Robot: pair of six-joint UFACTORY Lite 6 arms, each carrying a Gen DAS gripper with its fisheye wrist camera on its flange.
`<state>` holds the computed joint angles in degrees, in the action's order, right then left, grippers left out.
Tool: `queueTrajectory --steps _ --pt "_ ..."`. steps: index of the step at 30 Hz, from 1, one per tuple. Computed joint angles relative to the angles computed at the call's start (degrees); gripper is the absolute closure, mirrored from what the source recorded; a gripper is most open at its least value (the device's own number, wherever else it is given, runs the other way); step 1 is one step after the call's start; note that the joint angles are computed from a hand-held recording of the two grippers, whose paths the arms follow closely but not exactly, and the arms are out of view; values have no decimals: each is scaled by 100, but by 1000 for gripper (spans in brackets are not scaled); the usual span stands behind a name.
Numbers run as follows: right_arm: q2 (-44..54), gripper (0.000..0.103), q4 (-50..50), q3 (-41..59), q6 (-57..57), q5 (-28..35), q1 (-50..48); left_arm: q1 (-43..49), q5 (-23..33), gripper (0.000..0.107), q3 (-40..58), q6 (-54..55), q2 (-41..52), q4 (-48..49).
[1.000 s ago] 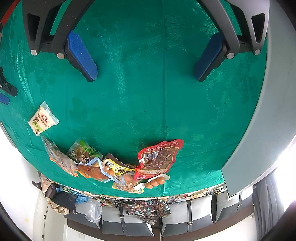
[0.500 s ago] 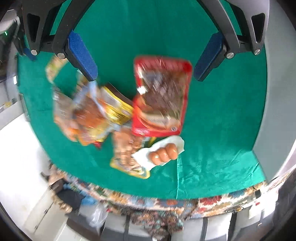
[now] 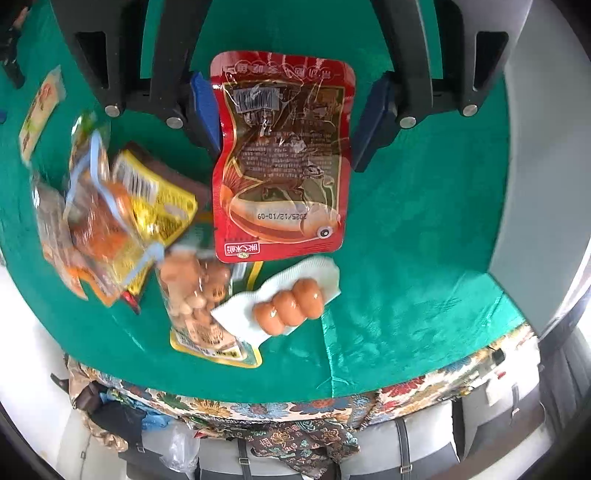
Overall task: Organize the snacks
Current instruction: 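Grasp the red fish-snack pouch with the left tool and lift it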
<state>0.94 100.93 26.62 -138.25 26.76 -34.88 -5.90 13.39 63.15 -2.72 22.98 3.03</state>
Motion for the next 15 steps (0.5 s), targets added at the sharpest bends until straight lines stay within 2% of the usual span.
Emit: queueTrajectory --steps 2,6,10,11,12,15 --pt "4 22 27 5 -8 -11 17 -89 -97 45 -711 -789 -595 615" --pt "-9 22 -7 9 25 -9 3 -330 67 44 -2497 -2157 -2345 1483" --pt "-11 22 12 8 11 -16 8 -646 310 41 -3948 -2437 -3931 1477" --pt "-10 22 16 6 5 -15 7 -669 305 37 -4170 -2338 -4158 1332" --pt "-14 22 15 6 9 -17 6 -634 207 26 -4380 -2240 -4381 1238" --pt "-41 22 -44 0 52 -8 -24 -352 -168 14 -4587 -2562 -4387 1675"
